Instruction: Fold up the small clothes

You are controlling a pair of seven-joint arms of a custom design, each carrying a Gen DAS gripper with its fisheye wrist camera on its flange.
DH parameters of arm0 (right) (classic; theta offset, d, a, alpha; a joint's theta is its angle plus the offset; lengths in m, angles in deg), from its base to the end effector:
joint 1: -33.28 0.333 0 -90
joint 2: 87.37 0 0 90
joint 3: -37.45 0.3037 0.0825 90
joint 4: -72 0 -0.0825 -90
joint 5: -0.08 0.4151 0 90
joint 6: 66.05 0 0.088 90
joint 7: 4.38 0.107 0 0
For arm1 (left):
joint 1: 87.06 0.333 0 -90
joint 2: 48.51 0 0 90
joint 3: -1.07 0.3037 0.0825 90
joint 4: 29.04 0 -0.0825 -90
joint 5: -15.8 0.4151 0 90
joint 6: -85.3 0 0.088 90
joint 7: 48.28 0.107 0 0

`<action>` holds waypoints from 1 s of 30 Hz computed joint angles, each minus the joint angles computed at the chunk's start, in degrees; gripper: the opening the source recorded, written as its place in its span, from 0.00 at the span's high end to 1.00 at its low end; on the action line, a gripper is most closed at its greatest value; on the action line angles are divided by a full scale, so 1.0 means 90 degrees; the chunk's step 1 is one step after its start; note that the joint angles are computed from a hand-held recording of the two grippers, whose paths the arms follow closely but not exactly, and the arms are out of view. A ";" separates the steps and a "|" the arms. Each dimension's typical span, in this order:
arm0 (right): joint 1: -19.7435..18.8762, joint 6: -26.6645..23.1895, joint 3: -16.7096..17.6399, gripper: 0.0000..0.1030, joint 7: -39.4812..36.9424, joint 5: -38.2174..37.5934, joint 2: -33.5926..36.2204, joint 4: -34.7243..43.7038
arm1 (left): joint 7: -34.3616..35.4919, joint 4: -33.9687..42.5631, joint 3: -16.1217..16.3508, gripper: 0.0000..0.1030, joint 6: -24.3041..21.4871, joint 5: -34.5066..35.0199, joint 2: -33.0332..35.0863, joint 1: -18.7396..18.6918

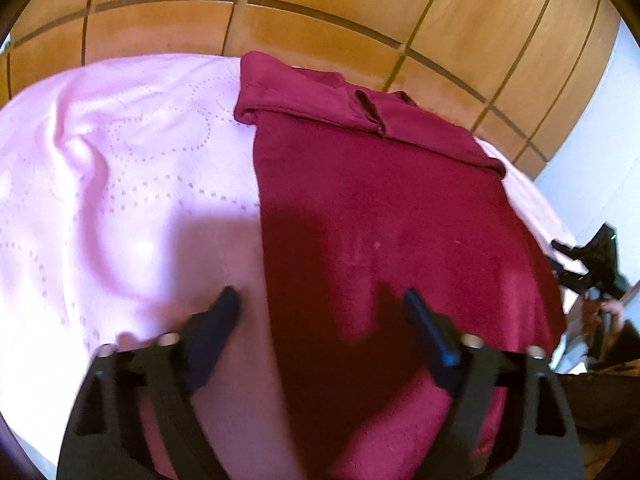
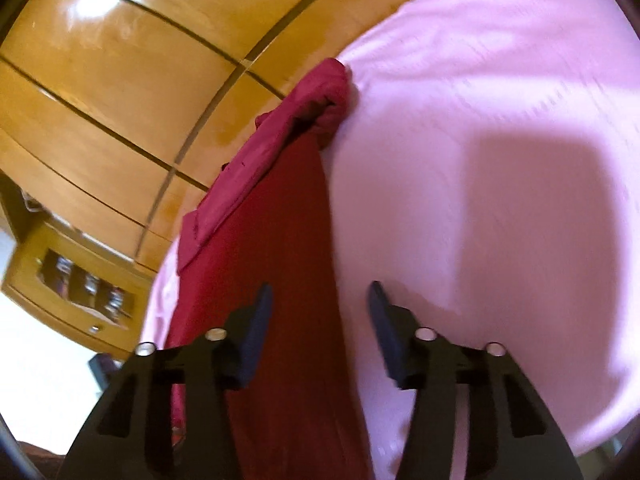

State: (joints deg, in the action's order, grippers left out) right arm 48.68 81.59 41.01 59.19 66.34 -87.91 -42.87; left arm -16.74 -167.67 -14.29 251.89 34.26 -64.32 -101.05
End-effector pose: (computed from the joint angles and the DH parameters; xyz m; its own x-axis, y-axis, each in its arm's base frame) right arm 0.5914 0.1867 0.4912 0.1740 -0.6858 -0.7067 -0.8571 0.2479 -0.4516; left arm 0.4482 -0.2794 0.4663 0.0651 -0.9330 0.3540 -0.7429 -0.2821 -0.6071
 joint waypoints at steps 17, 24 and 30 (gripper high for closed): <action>0.0216 -0.0828 -0.0195 0.56 -0.1620 0.1635 -0.0669 -0.0941 | 0.3495 -0.0730 0.3412 0.44 0.1699 -0.4161 -0.0172 -0.4337; 0.0174 -0.1105 -0.0201 0.88 -0.1491 0.1393 -0.0589 -0.0913 | 0.4129 -0.0411 0.3282 0.49 0.1007 -0.4669 -0.0118 -0.4341; 0.0163 -0.1342 -0.0234 0.90 -0.1884 0.1672 -0.0704 -0.0947 | 0.3589 -0.0188 0.2135 0.93 0.0425 -0.4248 -0.0049 -0.3081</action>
